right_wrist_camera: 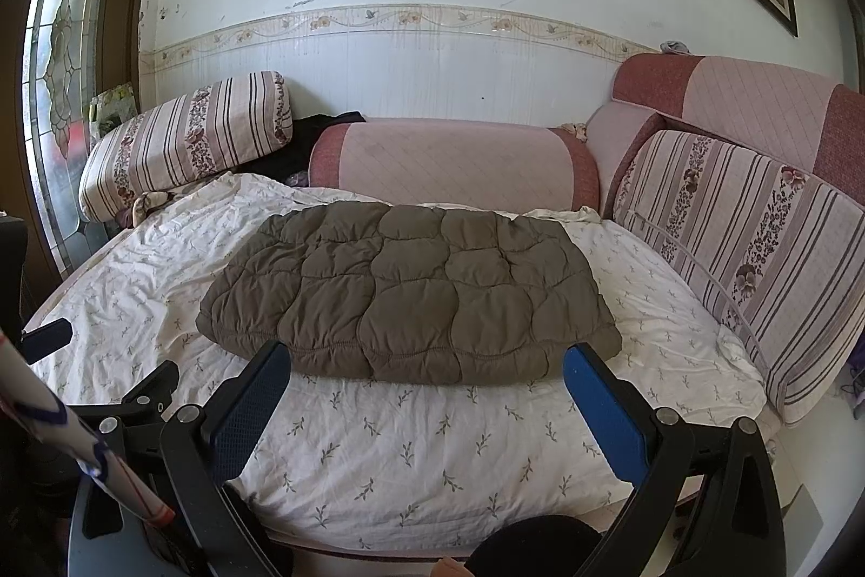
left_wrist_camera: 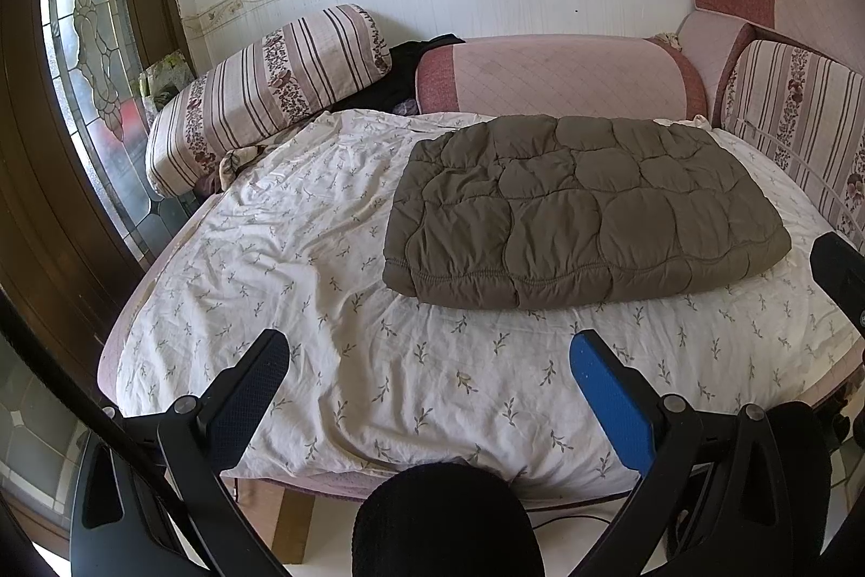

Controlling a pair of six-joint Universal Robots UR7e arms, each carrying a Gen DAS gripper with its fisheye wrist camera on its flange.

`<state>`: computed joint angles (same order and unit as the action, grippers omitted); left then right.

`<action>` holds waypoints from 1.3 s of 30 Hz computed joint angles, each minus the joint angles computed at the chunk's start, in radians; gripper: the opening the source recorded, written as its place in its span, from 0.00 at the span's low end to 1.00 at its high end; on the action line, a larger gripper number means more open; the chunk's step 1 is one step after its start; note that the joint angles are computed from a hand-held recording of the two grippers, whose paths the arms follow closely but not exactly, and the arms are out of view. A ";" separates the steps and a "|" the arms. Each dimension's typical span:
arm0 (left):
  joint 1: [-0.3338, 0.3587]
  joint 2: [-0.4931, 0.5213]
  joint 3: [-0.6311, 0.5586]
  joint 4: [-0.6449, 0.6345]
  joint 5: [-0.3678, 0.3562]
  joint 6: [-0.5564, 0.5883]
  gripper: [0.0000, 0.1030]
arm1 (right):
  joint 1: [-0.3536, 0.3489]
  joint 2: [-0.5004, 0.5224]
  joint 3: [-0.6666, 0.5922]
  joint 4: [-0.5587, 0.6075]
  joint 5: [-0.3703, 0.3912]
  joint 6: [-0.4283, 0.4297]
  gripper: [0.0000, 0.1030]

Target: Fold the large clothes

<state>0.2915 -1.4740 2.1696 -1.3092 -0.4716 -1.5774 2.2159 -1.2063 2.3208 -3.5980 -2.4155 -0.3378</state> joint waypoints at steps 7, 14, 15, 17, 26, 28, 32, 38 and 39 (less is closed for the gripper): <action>-0.002 -0.002 0.004 0.004 -0.002 -0.004 1.00 | -0.005 -0.008 0.006 0.002 0.003 -0.003 1.00; -0.002 -0.002 0.004 0.002 -0.001 -0.004 1.00 | -0.010 -0.011 0.009 -0.002 0.007 -0.010 1.00; -0.002 -0.003 0.005 0.003 -0.001 -0.004 1.00 | -0.008 -0.010 0.007 0.002 0.006 -0.006 1.00; -0.001 -0.002 0.004 0.004 -0.001 -0.004 1.00 | -0.008 -0.010 0.007 0.002 0.006 -0.007 1.00; -0.001 -0.003 0.006 0.005 -0.001 -0.005 1.00 | -0.015 -0.015 0.013 0.001 0.009 -0.009 1.00; 0.000 -0.003 0.006 0.005 -0.002 -0.005 1.00 | -0.024 -0.018 0.021 -0.005 0.015 -0.014 1.00; 0.000 -0.013 0.012 0.004 -0.005 0.000 1.00 | -0.036 -0.013 0.023 -0.010 0.022 -0.019 1.00; 0.007 -0.034 0.025 -0.003 -0.002 0.004 1.00 | -0.039 0.000 0.011 -0.002 0.015 -0.019 1.00; 0.010 -0.044 0.032 -0.017 0.003 0.011 1.00 | -0.040 0.005 0.009 -0.009 0.013 -0.027 1.00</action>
